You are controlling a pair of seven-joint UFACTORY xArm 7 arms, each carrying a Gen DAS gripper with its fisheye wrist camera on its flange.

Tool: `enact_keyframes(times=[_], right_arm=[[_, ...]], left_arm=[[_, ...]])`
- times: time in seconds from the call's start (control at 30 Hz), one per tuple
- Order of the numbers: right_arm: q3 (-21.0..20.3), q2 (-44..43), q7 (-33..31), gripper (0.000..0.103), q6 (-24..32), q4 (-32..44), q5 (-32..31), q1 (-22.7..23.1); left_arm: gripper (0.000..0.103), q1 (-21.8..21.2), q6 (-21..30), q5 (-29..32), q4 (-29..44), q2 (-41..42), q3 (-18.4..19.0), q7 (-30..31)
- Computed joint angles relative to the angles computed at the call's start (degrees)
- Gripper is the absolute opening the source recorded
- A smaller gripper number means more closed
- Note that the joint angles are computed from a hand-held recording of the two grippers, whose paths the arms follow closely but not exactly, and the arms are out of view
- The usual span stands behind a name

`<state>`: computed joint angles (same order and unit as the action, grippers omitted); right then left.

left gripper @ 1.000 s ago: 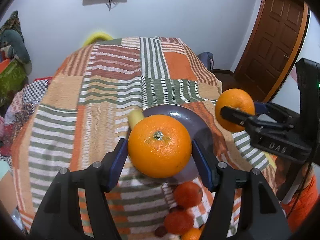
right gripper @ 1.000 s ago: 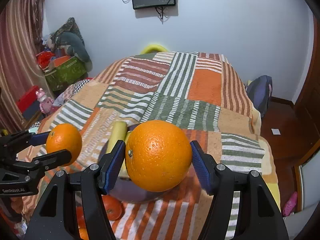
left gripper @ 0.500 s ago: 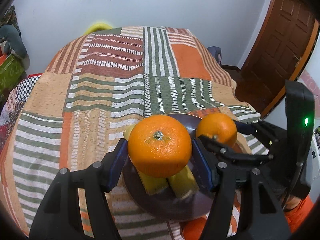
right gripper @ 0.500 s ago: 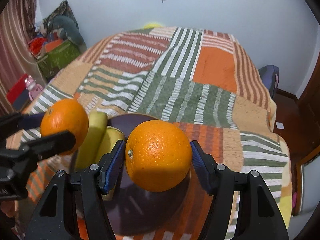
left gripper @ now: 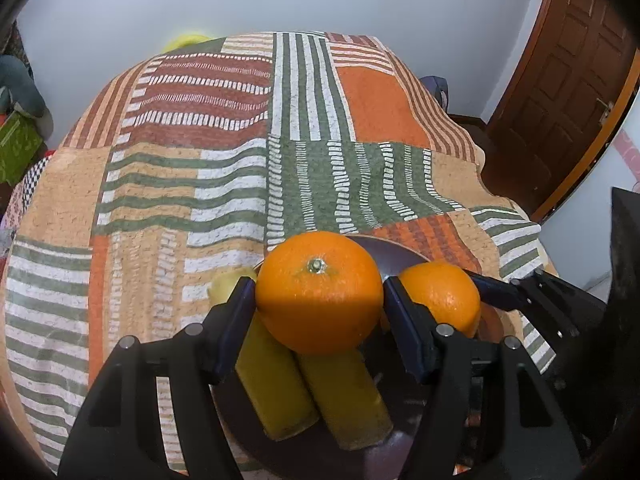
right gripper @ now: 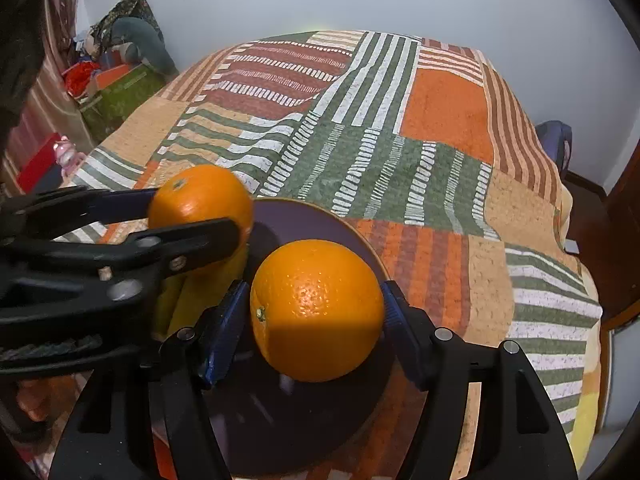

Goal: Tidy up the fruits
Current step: 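Carry both oranges to the plate and set them beside the cylinders, then open both tools and pull them back from the plate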

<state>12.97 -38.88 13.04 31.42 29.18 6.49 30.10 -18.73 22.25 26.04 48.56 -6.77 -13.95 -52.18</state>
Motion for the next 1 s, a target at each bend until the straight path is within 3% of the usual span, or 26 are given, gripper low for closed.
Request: enact_keyframes(times=[0.3,0.53,0.83,1.0], right_arm=[[-1.2,-1.7,-0.9,0.068,0.8,-1.3,0.5,0.5],[-0.4,-3.8,0.2,0.068,1.3,-2.6,0.5,-0.2],[1.1,-9.5,2.3,0.068,5.4,-2.8,-1.0,-0.7],[2.2,-14.9,3.7,0.068,9.0,-2.4,-1.4,0.1]], left_arm=[[0.065,-1.3,2.8,4.5,2.6,1.8,-0.1,-2.2],[0.065,-1.5,1.3,-1.7,0.1,-0.8,0.7,1.4],[0.065,-0.7,4.0,-0.8,-3.7,-8.0,-2.8,0.8],[0.065,-1.0,6.2,-3.7,-7.6,-16.4,-4.4,1.3]])
